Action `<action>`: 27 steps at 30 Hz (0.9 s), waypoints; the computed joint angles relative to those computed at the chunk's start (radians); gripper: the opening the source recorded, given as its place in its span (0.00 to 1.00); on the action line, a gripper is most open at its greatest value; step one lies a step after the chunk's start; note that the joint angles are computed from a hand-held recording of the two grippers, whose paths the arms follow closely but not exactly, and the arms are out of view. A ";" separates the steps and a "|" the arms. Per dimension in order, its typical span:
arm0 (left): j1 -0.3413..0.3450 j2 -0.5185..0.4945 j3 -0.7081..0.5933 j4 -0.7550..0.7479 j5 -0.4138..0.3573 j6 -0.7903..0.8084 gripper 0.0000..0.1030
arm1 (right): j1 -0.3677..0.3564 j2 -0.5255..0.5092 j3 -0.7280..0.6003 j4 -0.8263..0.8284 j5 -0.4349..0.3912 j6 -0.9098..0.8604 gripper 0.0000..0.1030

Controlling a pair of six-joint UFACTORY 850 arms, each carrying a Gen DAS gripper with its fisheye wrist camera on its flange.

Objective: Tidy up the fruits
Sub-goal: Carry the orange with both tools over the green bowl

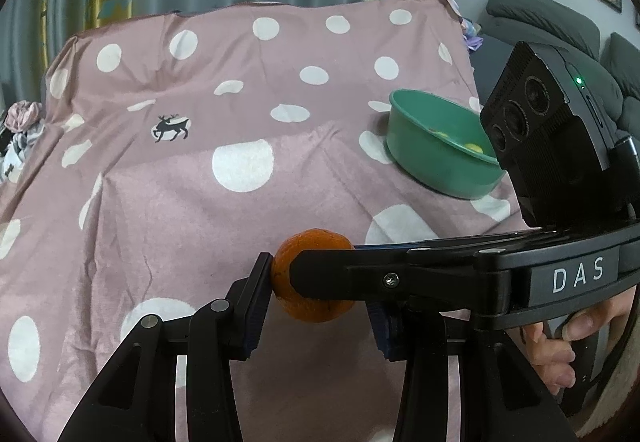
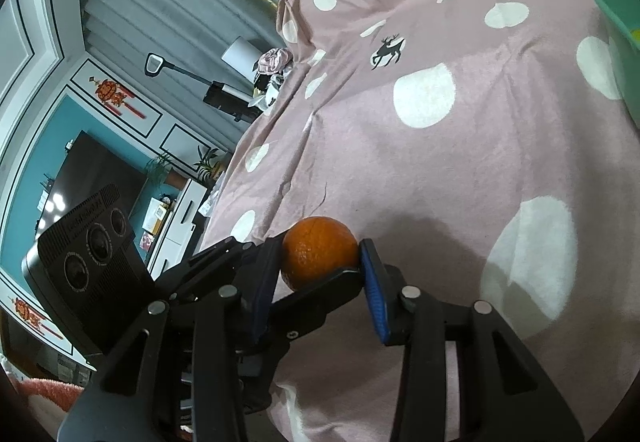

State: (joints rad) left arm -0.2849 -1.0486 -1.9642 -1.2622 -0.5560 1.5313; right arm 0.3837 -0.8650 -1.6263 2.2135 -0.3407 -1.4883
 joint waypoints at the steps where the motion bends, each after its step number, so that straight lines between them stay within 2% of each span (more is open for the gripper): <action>1: -0.001 -0.002 -0.005 0.003 0.000 -0.006 0.43 | -0.001 0.002 0.003 0.014 0.001 -0.012 0.39; 6: -0.003 -0.010 -0.031 0.032 -0.027 -0.085 0.43 | 0.003 0.025 0.030 0.155 0.015 -0.170 0.39; 8: -0.004 -0.008 -0.030 0.015 -0.033 -0.064 0.43 | 0.006 0.038 0.044 0.225 0.024 -0.252 0.39; 16: -0.024 -0.011 -0.048 0.030 -0.028 -0.074 0.43 | -0.007 0.067 0.096 0.340 -0.011 -0.345 0.39; 21: -0.046 -0.025 -0.084 0.073 -0.024 -0.093 0.43 | -0.027 0.095 0.157 0.420 -0.077 -0.386 0.39; 27: -0.066 -0.071 -0.167 0.107 -0.058 -0.131 0.43 | -0.041 0.125 0.193 0.497 -0.062 -0.462 0.39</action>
